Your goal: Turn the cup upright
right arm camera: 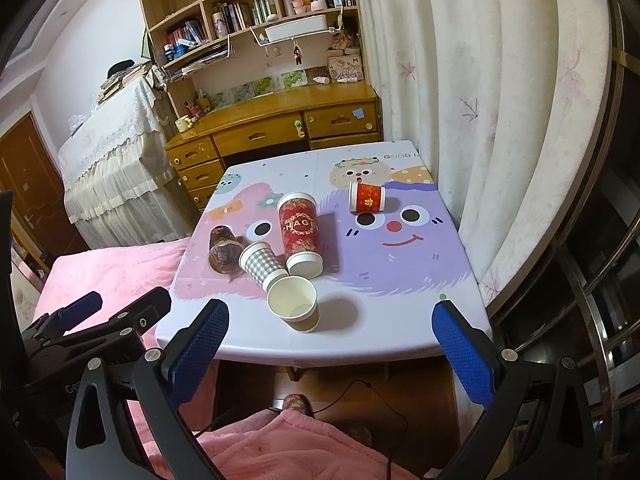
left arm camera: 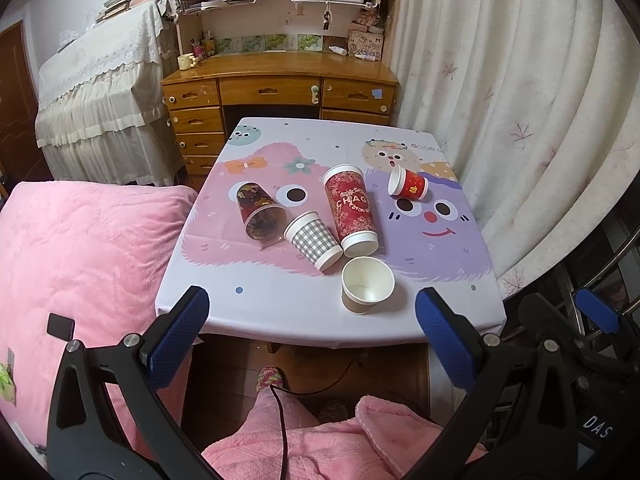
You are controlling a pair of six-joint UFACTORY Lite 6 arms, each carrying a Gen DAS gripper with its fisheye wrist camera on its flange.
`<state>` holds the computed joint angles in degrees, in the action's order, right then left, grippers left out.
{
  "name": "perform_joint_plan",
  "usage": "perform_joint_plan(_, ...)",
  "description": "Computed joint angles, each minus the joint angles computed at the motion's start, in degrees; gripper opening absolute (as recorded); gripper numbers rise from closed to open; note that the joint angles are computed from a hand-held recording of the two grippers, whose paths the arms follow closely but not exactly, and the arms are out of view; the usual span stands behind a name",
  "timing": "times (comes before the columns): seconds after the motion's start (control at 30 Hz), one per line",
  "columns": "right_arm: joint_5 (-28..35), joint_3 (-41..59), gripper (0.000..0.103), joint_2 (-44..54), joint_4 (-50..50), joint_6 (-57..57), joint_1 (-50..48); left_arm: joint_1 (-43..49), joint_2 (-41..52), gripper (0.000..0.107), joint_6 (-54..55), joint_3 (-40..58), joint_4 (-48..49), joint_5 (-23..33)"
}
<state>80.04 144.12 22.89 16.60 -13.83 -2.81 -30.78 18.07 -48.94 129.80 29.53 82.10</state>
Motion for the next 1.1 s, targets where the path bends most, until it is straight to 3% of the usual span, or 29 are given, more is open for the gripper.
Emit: perform_joint_plan(1.1, 0.2, 1.5, 0.103, 2.6, -0.8, 1.2, 0.7, 1.4, -2.0, 0.102, 0.9, -2.8, -1.0, -1.0)
